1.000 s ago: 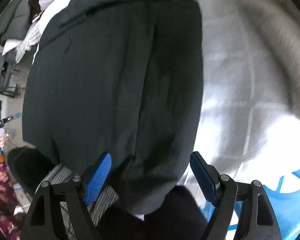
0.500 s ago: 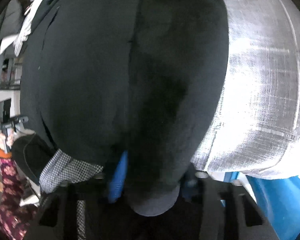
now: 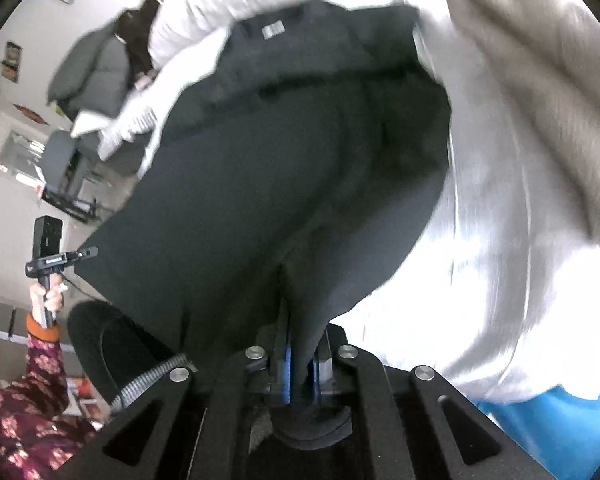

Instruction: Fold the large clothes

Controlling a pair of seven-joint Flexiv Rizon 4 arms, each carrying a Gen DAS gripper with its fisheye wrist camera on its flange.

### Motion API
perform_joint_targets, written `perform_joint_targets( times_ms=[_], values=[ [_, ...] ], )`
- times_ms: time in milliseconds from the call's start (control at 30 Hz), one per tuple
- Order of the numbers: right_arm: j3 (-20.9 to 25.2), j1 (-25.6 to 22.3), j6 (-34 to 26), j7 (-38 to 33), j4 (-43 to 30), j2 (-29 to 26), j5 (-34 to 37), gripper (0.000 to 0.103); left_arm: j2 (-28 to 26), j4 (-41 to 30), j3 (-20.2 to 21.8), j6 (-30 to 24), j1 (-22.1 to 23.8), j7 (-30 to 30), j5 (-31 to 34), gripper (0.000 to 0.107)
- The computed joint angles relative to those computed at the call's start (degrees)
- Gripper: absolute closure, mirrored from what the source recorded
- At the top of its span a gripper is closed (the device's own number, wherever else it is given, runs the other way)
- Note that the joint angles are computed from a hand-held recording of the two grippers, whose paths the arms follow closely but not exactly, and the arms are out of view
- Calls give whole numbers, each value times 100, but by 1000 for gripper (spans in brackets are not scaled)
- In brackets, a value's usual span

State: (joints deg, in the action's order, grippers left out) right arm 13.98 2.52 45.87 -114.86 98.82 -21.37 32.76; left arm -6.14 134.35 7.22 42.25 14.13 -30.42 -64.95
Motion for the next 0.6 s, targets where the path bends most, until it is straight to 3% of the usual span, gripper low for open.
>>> perform_joint_targets(
  times_ms=[133,267,467,600],
  values=[
    [84,30,461,-8,-529,-115,367,97,-247,-569,-181,376,-43,375,-963,100],
    [-4,193,838,490,-1116,-475,150,97,-626,-1274,-370,814,-88,258,-1676,100],
    [-191,256,848,1739,-2377,-1298,-562,97,-1564,-2492,-632,1596,8,-228,-1859,99],
    [-213,293,551,2518,-3589,-2180,-1025,96,-2271,-3274,-884,2025,165,-645,-1496,98]
  ],
)
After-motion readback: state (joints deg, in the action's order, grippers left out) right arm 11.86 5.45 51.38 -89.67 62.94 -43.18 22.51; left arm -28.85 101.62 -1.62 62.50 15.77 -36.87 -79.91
